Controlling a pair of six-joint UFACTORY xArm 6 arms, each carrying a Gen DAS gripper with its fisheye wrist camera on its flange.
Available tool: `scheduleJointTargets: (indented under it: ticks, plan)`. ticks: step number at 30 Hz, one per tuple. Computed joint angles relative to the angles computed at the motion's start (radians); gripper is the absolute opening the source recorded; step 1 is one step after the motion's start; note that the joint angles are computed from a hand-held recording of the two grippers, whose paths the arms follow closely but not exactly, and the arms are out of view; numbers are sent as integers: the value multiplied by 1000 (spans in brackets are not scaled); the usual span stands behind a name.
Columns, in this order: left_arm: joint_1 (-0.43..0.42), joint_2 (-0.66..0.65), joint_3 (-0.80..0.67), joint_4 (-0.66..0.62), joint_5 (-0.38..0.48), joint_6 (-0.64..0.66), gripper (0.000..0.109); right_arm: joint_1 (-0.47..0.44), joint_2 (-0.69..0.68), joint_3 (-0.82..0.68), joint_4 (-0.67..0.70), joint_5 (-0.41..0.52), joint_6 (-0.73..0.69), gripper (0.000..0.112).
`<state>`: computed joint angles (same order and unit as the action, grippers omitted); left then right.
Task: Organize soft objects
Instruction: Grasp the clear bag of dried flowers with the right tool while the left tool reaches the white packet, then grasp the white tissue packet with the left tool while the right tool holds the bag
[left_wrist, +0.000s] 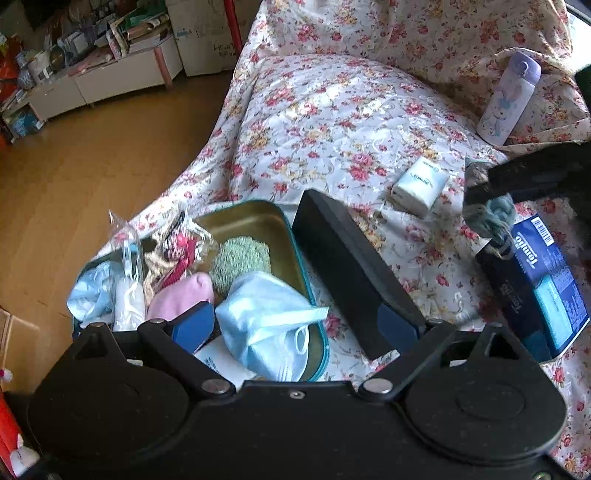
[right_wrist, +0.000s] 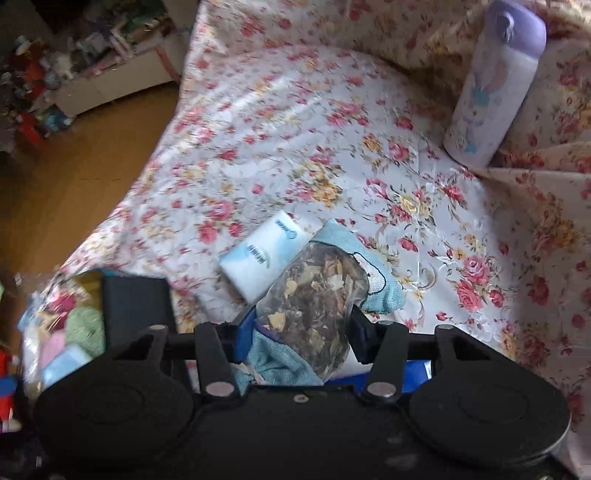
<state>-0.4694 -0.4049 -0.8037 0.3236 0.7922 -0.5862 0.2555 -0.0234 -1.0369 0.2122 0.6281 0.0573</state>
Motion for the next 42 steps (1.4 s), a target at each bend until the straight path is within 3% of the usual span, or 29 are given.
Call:
scheduleJointTargets:
  ticks: [13,20,26,37,42]
  plan:
    - [-40,176,-180,43,11,14,92,-22,-240,181,73,30,-342,50]
    - [-62,292,-290,58,34,10,92,-37,-264,161,22,177,-312,50]
    - [-73,397,-387,57,50,8,92,-32,-290,174,-43,186,-294,51]
    - [-100,572,-568,50,93,39,92,-91,-251,92,33,306,-314,51]
    - [-99,664,-669,9,113,67,92,-93,-256,90,49,309,-331,51]
